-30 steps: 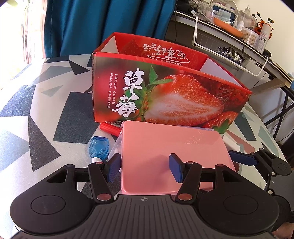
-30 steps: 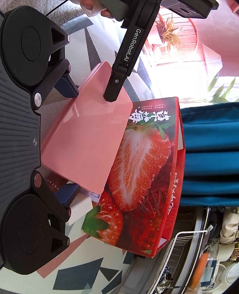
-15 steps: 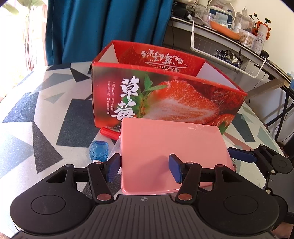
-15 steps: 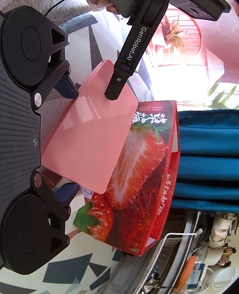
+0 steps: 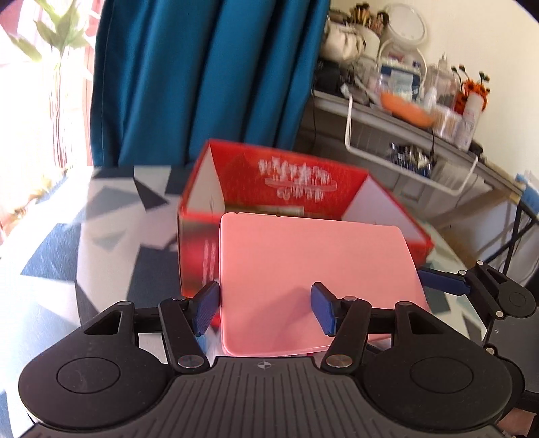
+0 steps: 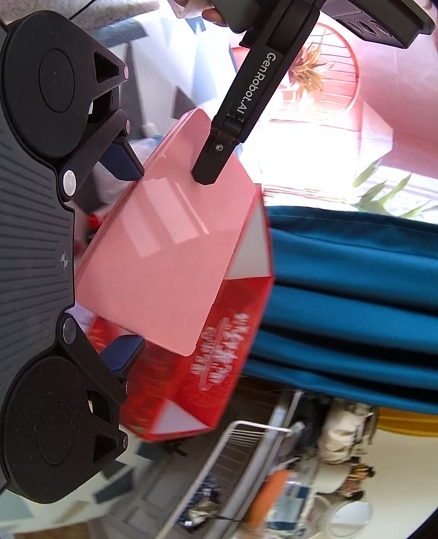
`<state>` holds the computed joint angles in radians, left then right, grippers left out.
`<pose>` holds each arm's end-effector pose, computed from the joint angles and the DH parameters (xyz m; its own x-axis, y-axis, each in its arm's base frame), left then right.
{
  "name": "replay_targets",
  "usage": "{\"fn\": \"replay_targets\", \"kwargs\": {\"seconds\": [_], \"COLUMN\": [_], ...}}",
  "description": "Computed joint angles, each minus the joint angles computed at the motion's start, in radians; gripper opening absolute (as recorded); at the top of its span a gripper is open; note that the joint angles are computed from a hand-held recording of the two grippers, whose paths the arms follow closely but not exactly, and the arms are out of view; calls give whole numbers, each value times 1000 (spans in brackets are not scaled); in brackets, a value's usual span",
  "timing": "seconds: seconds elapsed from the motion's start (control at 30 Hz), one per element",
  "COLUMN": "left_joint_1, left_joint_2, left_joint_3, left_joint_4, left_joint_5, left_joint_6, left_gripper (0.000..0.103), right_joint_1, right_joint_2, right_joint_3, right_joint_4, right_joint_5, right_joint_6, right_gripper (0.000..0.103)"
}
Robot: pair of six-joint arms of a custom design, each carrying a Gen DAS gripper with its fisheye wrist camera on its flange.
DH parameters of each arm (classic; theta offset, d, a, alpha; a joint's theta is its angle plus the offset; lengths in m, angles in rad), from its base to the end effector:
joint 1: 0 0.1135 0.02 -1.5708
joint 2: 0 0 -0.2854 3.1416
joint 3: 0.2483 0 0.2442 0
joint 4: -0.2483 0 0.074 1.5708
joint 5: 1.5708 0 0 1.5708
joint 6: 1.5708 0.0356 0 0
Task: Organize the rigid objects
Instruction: 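Lift the pink board with the left tool over the red box, then lower the pink board onto the white board and open the left tool, then move the left tool to the clear plastic box and close on it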
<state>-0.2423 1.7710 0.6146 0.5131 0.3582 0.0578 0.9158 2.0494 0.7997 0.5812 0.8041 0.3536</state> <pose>0.3008 -0.0872 0.1363 -0.5526 0.1923 -0.8109 0.5298 0.8321 -0.1637 0.2400 0.2703 0.1000 -0.4255 -0.1596 -0.8908 -0.0624 0.9872 -0.1470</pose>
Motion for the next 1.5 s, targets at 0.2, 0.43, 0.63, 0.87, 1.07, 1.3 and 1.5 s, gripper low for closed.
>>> {"fn": "replay_targets", "kwargs": {"seconds": [0.2, 0.43, 0.63, 0.87, 1.07, 1.3, 1.5], "left_joint_1": [1, -37, -61, -116, -122, -95, -56], "left_joint_2": [-20, 171, 357, 507, 494, 394, 259], "left_joint_3": [149, 513, 794, 985, 953, 815, 623], "left_joint_4": [-118, -354, -560, -735, -704, -601, -463], "left_joint_5": [25, 39, 74, 28, -17, -45, -37], "left_joint_6": [-32, -5, 3, 55, 82, 127, 169], "left_gripper": [61, 66, 58, 54, 54, 59, 71], "right_joint_1": [-118, -338, -462, -502, -505, -490, -436], "right_joint_2": [-92, -77, -4, 84, 97, 11, -84], "right_joint_3": [43, 176, 304, 453, 471, 311, 145], "right_joint_4": [-28, -181, -312, -476, -533, -399, -234], "right_joint_5": [-101, -332, -503, -608, -569, -504, -401], "right_joint_6": [-134, -184, -142, -56, -10, 36, 48], "right_gripper": [97, 96, 80, 59, 65, 85, 92]}}
